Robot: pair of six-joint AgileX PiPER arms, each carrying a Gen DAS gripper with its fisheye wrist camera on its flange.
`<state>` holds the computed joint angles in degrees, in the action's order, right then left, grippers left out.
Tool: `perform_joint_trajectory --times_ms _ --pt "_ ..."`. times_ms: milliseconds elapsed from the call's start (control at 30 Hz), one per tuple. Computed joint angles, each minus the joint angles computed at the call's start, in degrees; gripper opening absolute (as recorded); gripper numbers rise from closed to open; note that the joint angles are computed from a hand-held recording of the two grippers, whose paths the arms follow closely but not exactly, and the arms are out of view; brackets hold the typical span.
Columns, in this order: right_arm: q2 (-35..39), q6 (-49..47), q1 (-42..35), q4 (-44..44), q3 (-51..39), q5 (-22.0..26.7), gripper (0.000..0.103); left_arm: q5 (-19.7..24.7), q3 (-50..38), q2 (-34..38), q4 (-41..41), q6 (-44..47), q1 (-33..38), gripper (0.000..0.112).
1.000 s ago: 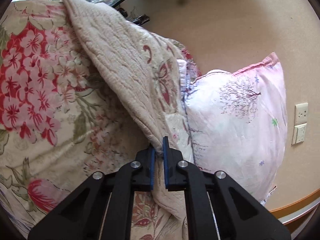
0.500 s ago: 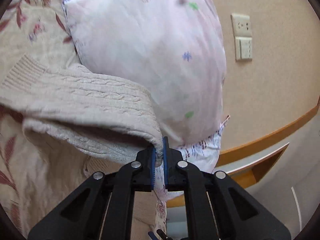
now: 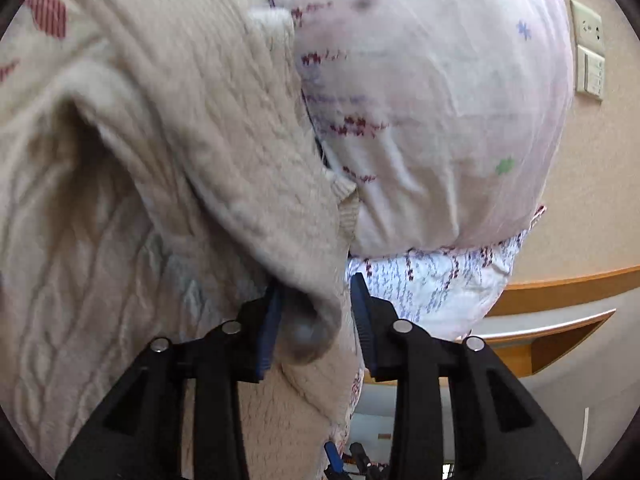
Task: Fold small clothes
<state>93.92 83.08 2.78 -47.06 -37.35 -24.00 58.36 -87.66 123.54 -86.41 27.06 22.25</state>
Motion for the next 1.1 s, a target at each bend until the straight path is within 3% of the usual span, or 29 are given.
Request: perform_joint_trajectory --times_ms 200,333,433,600,733,800,900,967,1033,1100 --pt "0.2 0.2 -0.4 -1.1 -0.2 -0.6 0.068 -6.2 0.9 -1.7 -0.7 -5.7 3.6 0.036" --pt "-0.3 -0.4 -1.3 -1.5 0.5 -1.4 0.068 -10.5 -1.8 -2.2 1.1 -6.9 2.6 0.007" --pt "-1.1 -1.5 -2.1 -0.8 1.3 -1.6 0.068 -11.4 -6.2 -3.0 3.4 -3.8 -1.5 0.007" --pt "-2.0 -5.3 -3.2 2.1 2.4 -2.1 0.068 -8.1 -16.0 -1.8 9.1 -0.2 -11.4 0.007" --pt "-1.3 -5.0 -3.8 1.2 1.5 -1.2 0.068 -5.3 -24.2 1.2 23.0 -2.2 -21.1 0.007" --pt "-1.0 -4.6 -4.1 0.6 0.9 -0.9 0.068 -2.3 -26.4 3.9 29.0 -2.7 -24.8 0.007" --pt "-1.3 -2.8 -4.7 -1.1 -0.1 -0.7 0.068 7.9 -31.0 9.3 34.1 -6.4 -26.4 0.027" --pt "-1.4 0.0 -5.6 -3.8 -1.0 -1.8 0.068 10.7 -29.6 9.6 33.1 -4.4 -26.0 0.034" --pt "-1.0 3.9 -6.6 -7.9 -2.7 -2.9 0.066 9.4 -23.8 5.8 32.0 1.0 -24.3 0.039" --pt "0.3 8.7 -7.3 -13.1 -5.2 -4.0 0.055 9.3 -17.8 1.2 31.5 6.2 -20.8 0.041"
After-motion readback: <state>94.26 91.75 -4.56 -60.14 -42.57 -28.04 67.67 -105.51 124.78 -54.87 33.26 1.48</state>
